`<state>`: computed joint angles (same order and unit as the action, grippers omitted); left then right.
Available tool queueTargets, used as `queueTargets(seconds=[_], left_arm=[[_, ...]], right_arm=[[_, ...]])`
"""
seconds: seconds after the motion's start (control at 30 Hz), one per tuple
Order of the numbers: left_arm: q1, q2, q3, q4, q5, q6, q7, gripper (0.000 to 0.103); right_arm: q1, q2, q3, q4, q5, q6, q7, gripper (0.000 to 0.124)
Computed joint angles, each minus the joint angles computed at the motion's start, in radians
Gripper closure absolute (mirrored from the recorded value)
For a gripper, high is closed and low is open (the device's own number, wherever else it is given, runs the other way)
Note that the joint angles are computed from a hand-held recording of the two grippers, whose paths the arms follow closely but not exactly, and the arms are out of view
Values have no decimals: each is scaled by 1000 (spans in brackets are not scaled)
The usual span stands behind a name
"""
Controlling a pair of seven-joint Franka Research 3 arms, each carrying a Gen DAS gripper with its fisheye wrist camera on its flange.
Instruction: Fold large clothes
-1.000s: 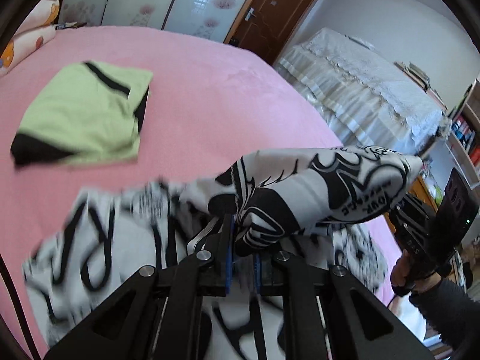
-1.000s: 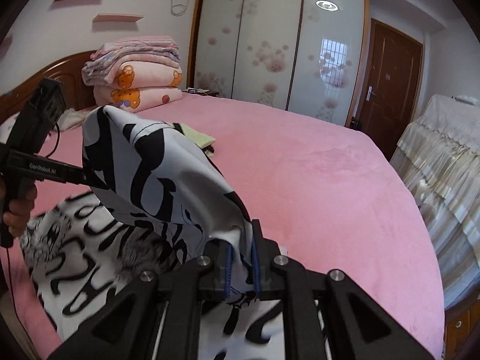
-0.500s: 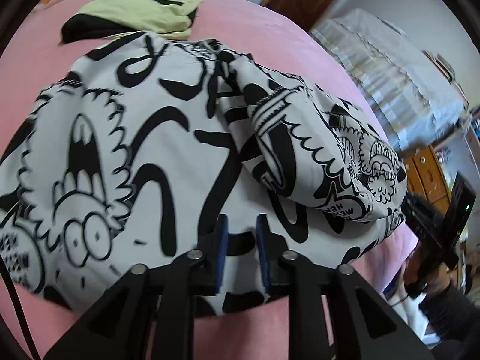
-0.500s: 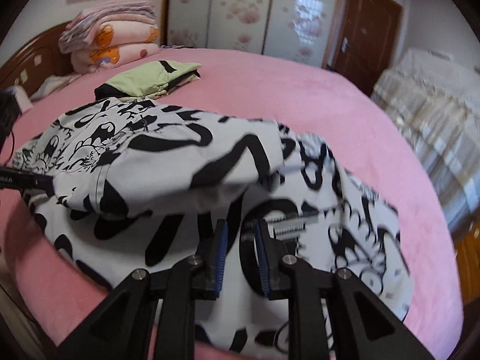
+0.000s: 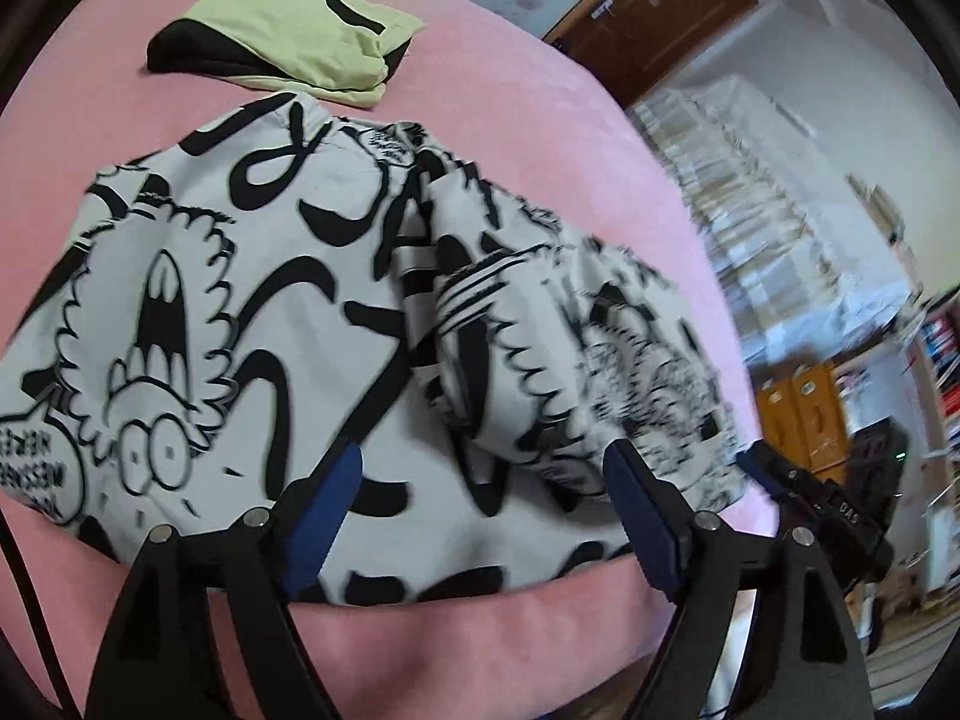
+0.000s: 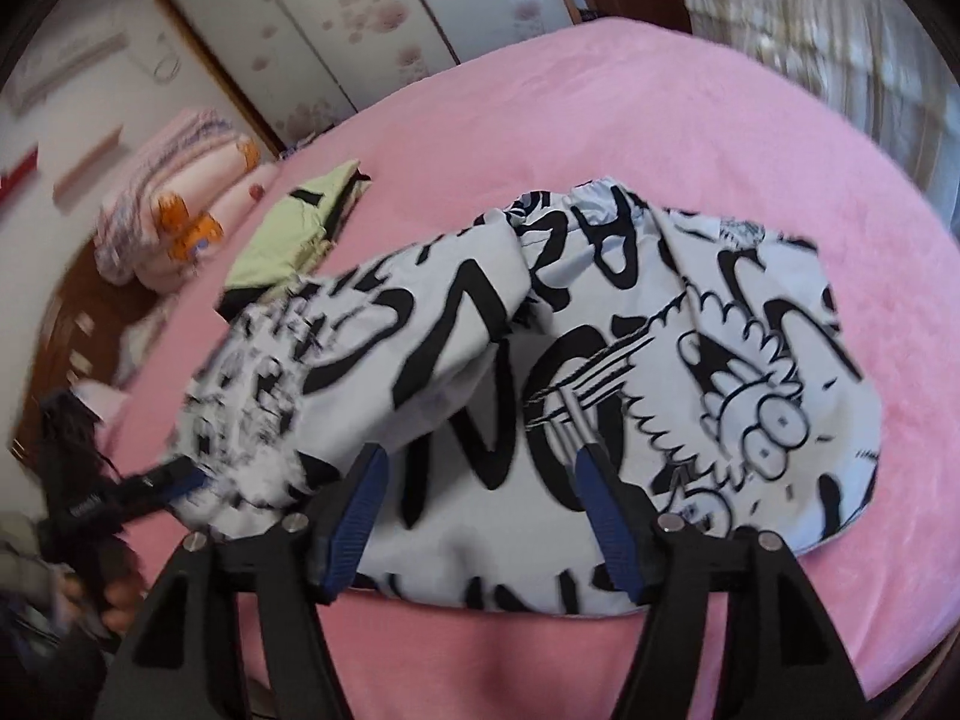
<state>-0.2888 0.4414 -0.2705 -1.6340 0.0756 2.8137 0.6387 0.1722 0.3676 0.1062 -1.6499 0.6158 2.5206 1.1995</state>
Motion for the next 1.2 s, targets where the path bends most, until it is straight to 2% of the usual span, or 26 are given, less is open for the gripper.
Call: queueTargets(seconds=[0.13, 0.33, 0.53, 0.6, 0.67, 0.73, 0.8, 0.83, 0.93, 1.0, 1.13, 1.2], left_arm=[[31, 24, -47, 0, -64, 71, 22, 21], [59, 123, -104, 81, -131, 70, 70, 21], [33, 232, -93, 207, -135, 81, 79, 22], [23, 267, -88, 252, -134, 92, 72, 30], [-11, 283, -44, 290, -108, 81, 37, 72], [-45, 291, 2, 328, -71, 64, 3, 91], [-94, 279, 70, 347, -6, 40, -46, 94], [-132, 262, 122, 347, 48, 33, -78, 95], [-177, 223, 181, 332, 158, 11, -138, 96], [-165, 210, 161, 314, 186, -18, -137, 96], [-127, 239, 98, 298, 172, -125, -95, 96], [-142, 258, 115, 293, 197, -125, -106, 96]], right_arm=[[-40, 35, 20, 67, 110, -106, 42, 58], [-50, 142, 29, 195, 152, -209, 132, 58], [-46, 235, 49, 313, 147, -246, 158, 58], [-37, 259, 52, 344, 131, -235, 160, 59], [-21, 266, 48, 352, 101, -201, 149, 77], [11, 266, 29, 360, 28, -177, 145, 112], [20, 252, 35, 346, -4, -151, 109, 114], [19, 237, 41, 325, -5, -131, 86, 115], [14, 184, 64, 248, 11, -86, 2, 115], [16, 167, 60, 208, 17, -81, -9, 115], [22, 190, 37, 149, 9, -84, 31, 116], [16, 204, 44, 125, 23, -45, 11, 117]])
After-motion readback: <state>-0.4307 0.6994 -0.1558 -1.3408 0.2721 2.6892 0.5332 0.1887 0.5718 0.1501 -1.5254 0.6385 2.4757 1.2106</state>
